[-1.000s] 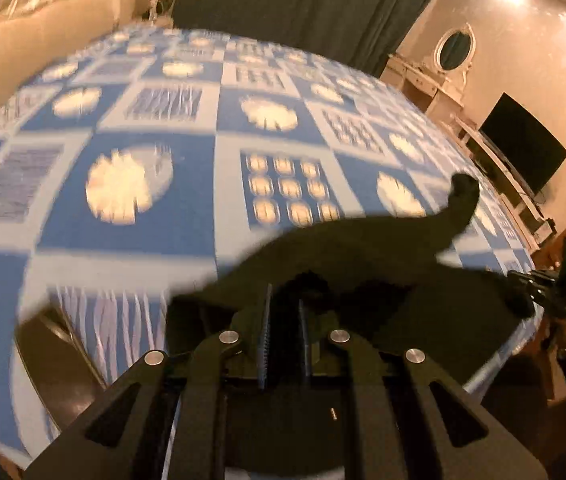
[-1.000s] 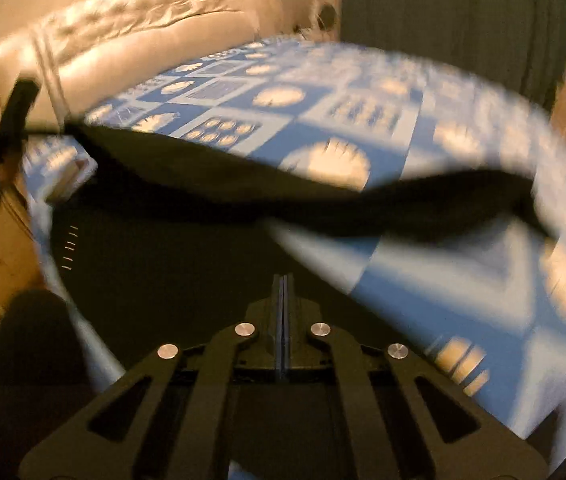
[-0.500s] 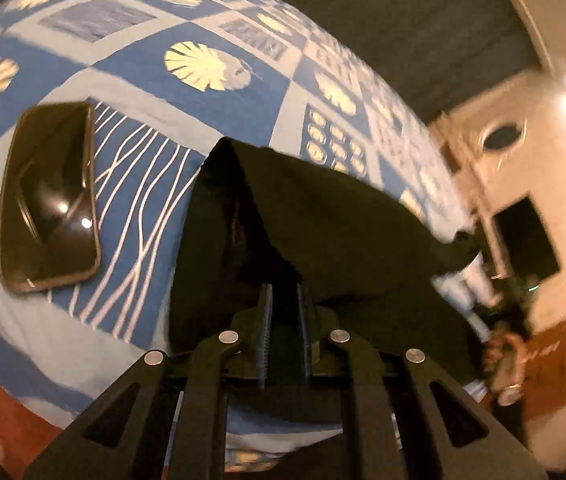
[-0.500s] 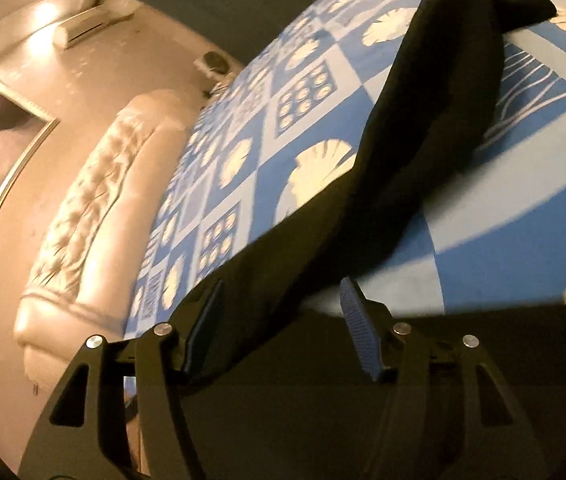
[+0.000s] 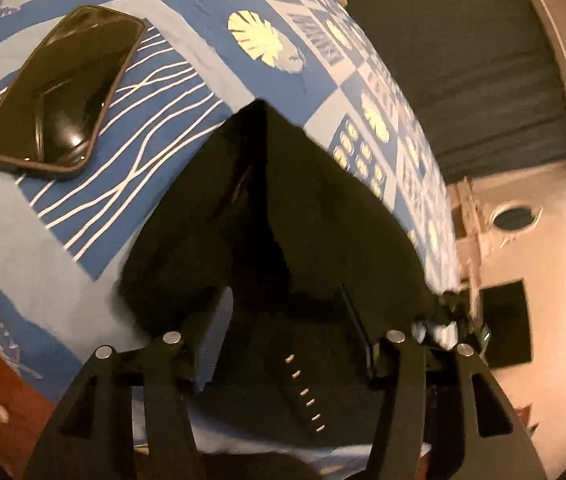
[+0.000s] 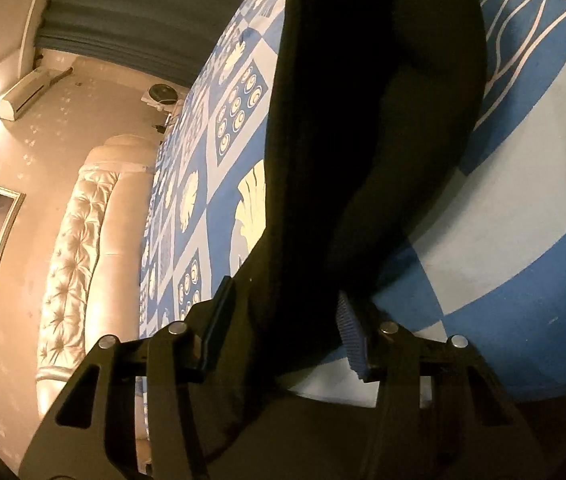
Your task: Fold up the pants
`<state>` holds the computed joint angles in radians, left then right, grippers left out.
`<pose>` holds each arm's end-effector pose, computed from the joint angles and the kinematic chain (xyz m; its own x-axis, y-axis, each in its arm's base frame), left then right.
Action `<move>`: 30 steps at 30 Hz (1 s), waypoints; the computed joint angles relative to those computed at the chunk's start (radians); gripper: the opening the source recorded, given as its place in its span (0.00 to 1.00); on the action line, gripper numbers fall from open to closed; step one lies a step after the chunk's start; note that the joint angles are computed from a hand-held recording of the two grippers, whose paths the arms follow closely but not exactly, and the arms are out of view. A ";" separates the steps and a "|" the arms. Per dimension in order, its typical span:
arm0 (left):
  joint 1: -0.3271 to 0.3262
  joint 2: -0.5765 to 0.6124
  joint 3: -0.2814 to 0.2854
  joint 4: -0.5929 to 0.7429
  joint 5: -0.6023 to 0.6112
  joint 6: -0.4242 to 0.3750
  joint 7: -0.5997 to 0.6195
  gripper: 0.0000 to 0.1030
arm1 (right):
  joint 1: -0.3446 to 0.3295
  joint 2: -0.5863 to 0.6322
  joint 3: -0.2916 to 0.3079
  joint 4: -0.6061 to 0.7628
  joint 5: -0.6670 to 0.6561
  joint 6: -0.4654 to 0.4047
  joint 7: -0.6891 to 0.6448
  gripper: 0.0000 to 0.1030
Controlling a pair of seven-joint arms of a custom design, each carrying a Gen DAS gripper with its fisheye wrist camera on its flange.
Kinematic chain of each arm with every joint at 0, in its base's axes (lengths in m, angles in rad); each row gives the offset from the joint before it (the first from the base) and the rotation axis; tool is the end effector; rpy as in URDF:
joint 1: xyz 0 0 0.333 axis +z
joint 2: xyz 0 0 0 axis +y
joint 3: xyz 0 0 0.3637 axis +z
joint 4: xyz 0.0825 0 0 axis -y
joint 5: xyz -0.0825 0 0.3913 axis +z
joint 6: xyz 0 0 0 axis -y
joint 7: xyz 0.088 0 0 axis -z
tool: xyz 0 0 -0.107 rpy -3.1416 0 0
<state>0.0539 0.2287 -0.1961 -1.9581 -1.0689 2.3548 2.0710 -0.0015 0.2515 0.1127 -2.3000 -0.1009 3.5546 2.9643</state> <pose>0.6311 -0.0950 0.4279 -0.0245 -0.6909 0.7225 -0.9568 -0.1933 -0.2173 0.5890 0.0742 0.4030 -0.4803 -0.2966 -0.8254 -0.2793 0.9438 -0.1766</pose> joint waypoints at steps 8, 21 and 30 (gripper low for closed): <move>-0.018 0.037 -0.015 0.032 -0.023 0.022 -0.070 0.52 | 0.007 -0.009 -0.009 -0.008 -0.009 0.030 0.011 0.60; -0.026 0.089 -0.040 0.091 0.191 0.037 -0.253 0.09 | 0.057 -0.036 -0.043 -0.008 0.092 -0.039 -0.116 0.14; 0.028 0.025 -0.033 0.068 0.023 -0.008 -0.125 0.08 | 0.153 -0.163 -0.052 -0.217 0.173 0.186 -0.110 0.14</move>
